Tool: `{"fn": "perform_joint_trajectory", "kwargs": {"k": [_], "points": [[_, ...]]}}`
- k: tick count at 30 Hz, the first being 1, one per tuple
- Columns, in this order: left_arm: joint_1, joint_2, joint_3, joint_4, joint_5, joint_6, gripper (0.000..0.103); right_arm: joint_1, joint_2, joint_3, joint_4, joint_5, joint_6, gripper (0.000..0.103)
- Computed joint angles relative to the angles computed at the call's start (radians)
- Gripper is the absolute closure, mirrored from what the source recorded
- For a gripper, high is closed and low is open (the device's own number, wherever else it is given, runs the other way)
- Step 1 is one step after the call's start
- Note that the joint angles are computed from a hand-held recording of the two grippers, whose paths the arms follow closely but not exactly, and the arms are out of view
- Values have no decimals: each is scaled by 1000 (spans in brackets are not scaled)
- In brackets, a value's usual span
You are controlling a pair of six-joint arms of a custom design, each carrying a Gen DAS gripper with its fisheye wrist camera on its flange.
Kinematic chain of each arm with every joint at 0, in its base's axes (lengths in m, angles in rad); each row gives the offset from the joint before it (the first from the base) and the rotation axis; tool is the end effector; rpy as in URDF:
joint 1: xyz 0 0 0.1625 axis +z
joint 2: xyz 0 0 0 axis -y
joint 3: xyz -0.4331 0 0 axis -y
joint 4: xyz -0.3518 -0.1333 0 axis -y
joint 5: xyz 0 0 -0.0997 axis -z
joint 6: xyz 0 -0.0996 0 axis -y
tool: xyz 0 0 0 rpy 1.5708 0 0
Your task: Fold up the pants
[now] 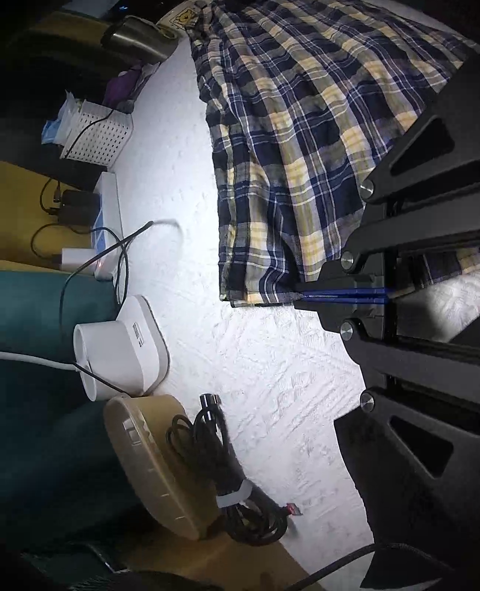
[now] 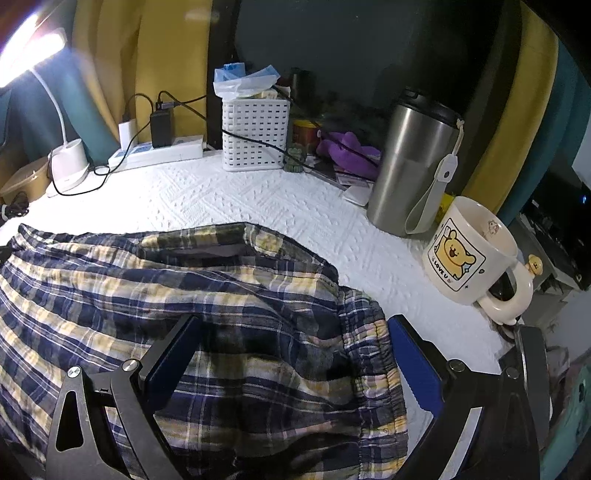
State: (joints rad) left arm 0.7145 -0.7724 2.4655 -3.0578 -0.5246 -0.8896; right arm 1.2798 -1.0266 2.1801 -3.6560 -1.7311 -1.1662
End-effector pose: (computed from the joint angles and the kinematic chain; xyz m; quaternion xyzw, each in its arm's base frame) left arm -0.1241 -0.3982 0.0463 0.0370 0.8624 -0.3235 0.3876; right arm -0.0325 -0.5176 0.2328 0.3448 -0.8219 0.2864 0.3515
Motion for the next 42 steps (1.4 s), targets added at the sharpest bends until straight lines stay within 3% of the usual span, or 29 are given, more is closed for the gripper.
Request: {"fn": "perform_joint_trajectory", "kwargs": {"k": [6, 8, 9, 10, 15, 21, 23, 24, 26, 30, 33, 38, 41, 42], "points": [[-19, -66, 13, 14, -51, -22, 100, 0, -6, 0, -2, 5, 1, 2], [-32, -73, 11, 6, -33, -11, 84, 3, -9, 4, -7, 10, 0, 3], [-36, -73, 8, 0, -18, -3, 67, 4, -11, 5, -8, 12, -1, 2], [-37, -68, 4, -22, -4, 18, 61, 8, -12, 5, -9, 15, -3, 2], [7, -37, -48, -110, -2, 194, 61, 34, -16, -9, 0, 16, -14, 3], [108, 32, -112, -263, -82, 395, 62, 61, 3, -91, 106, -25, 37, 3], [113, 57, -115, -323, -85, 441, 79, 66, 15, -130, 194, -59, 66, 3], [115, 58, -117, -312, -80, 435, 95, 66, 22, -140, 212, -68, 73, 3], [115, 74, -113, -346, -61, 436, 98, 70, 43, -152, 222, -85, 67, 3], [105, 93, -102, -427, 12, 420, 99, 78, 84, -184, 208, -118, 57, 3], [140, 87, -122, -389, -11, 406, 99, 81, 127, -233, 213, -168, 80, 3], [137, 65, -126, -349, -21, 384, 95, 79, 159, -260, 194, -191, 84, 3], [110, 39, -111, -288, 13, 323, 80, 90, 182, -263, 107, -220, 51, 3], [93, 29, -102, -260, 31, 294, 66, 92, 190, -257, 56, -225, 26, 3]]}}
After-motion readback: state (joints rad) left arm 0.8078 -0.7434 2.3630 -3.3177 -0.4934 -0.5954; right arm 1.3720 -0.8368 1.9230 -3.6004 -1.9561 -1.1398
